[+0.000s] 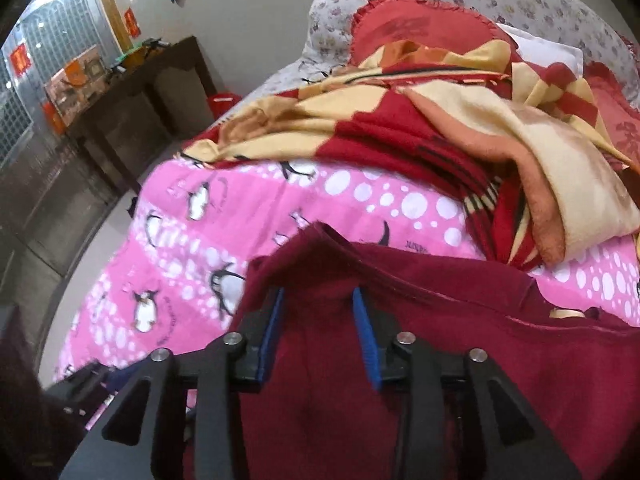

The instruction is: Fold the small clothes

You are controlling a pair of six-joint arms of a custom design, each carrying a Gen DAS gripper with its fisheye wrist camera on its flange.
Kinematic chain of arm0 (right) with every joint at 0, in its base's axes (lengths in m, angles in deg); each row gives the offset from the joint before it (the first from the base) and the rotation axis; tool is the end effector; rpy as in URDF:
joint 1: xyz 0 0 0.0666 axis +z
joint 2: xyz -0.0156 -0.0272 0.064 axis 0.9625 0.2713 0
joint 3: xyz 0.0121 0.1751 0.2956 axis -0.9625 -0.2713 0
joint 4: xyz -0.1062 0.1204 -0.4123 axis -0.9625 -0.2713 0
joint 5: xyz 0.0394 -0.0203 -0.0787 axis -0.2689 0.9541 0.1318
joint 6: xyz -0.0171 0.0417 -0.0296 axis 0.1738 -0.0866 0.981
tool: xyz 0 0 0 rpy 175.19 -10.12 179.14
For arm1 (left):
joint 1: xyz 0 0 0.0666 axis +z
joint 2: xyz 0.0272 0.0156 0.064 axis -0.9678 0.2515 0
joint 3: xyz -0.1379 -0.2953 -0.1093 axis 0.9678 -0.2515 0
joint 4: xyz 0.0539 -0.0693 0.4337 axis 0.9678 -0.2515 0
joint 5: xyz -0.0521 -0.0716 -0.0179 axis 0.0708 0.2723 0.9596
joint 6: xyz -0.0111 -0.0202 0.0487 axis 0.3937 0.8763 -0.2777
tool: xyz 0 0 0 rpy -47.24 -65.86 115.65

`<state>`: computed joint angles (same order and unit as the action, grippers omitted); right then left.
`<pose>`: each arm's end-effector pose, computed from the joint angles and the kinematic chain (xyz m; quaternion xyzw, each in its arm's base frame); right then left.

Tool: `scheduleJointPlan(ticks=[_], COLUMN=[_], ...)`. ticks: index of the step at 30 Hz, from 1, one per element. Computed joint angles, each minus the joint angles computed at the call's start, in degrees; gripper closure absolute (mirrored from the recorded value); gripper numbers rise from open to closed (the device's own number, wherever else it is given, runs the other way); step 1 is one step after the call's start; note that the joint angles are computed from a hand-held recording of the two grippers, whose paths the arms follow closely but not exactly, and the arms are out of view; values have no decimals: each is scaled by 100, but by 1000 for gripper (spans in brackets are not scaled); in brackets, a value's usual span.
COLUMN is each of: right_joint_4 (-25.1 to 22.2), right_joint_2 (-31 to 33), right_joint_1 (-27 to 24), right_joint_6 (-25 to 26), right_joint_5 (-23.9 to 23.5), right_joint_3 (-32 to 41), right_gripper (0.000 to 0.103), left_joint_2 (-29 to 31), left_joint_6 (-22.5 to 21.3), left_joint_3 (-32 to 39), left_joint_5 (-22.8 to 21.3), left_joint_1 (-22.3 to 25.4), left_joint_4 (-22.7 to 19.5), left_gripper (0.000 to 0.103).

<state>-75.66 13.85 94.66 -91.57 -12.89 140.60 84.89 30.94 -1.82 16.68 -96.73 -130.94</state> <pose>0.3970 0.1503 0.5084 -0.0251 0.9278 0.1605 0.3358 0.3510 -0.1422 0.4299 0.0686 0.9467 -0.1557 0.2733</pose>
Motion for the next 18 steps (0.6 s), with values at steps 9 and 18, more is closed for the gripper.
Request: scheduleJointPlan(ticks=[9, 18], right_joint_4=[-467, -642], right_joint_2=[752, 1028], right_joint_1=[530, 815], right_joint_6=[182, 362], right_joint_5=[859, 1629], right_joint_3=[672, 832], right_gripper=[49, 40], left_joint_2=[-235, -273], left_joint_6=[57, 144], left_joint_3=[-241, -337], left_joint_5=[176, 122], left_joint_1=[64, 25], left_joint_4=[20, 80], left_gripper=[28, 27])
